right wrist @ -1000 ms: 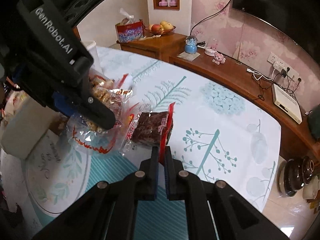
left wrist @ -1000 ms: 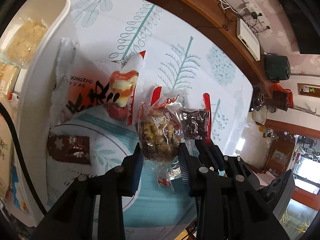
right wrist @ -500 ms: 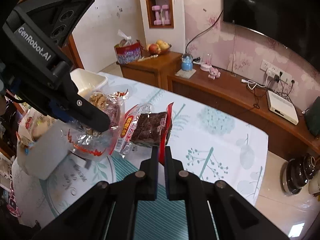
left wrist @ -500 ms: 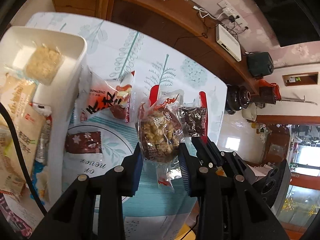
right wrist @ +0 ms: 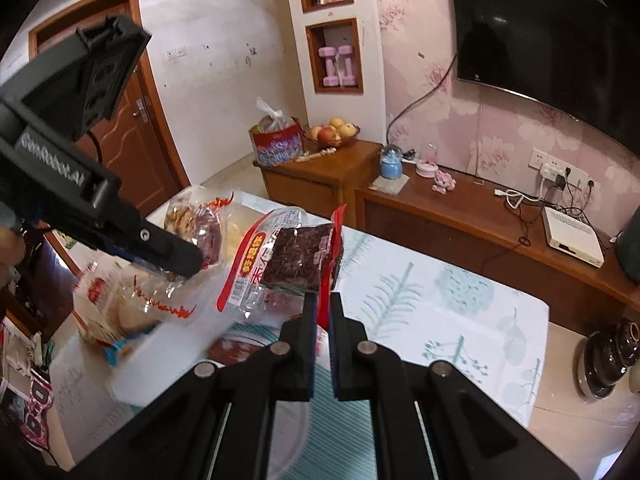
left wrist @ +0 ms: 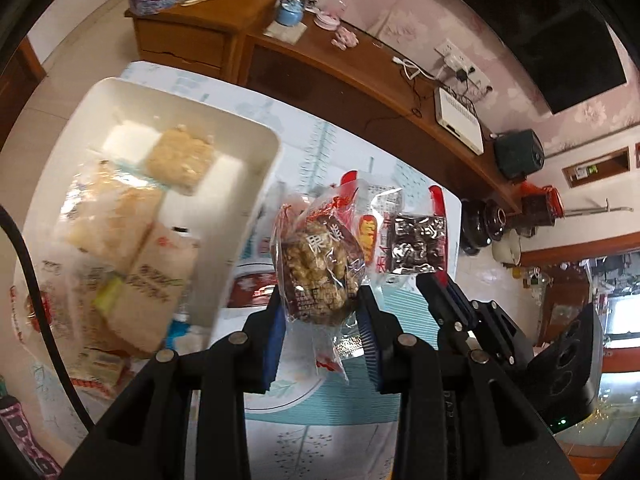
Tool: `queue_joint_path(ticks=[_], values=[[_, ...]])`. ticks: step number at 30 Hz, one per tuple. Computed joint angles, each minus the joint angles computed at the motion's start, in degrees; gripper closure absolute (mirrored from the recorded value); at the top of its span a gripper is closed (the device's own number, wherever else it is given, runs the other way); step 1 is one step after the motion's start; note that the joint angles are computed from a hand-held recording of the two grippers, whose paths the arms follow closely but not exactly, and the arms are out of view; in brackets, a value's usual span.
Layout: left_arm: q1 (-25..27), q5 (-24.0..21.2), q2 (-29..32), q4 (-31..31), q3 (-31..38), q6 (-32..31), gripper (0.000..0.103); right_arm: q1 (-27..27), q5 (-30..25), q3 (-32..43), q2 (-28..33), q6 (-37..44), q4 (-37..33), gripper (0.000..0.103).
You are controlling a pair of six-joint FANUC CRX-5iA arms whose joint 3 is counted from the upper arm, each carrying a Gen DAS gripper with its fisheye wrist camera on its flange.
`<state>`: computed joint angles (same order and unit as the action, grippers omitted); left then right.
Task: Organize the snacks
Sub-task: 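Carry the nut bag with left gripper while right gripper carries the chocolate bag to the tray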
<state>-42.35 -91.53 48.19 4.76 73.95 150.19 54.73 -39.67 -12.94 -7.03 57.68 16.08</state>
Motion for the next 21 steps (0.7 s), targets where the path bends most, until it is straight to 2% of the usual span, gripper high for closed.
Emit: queue_joint_path(ticks=[3, 6, 12, 17, 21], values=[[0.43, 4.91, -7.09, -0.75, -11.88, -0.05, 0.070, 1.81, -0.11, 0.74, 0.43, -2.02, 1.24, 0.098], [0.94, 7.48, -12.30, -1.74, -20.03, -0.39, 0.070, 3.91, -0.31, 1.67, 1.35, -4.38, 2.82, 0.098], [2.47, 8.63, -18.81, -2.58, -29.33, -2.51, 0.070, 7.55, -0.11, 3.41, 4.21, -8.69, 4.78, 0.098], [3.06, 8.78, -23.75, -6.55, -35.22, -3.95, 0.070, 10.63, 0.62, 3.84, 6.05, -14.03, 6.67, 0.098], [4.52, 12.29, -28.61, -7.18, -43.02, -5.13, 0.070, 12.62, 0.19, 3.94, 7.12, -18.02, 7.17, 0.098]])
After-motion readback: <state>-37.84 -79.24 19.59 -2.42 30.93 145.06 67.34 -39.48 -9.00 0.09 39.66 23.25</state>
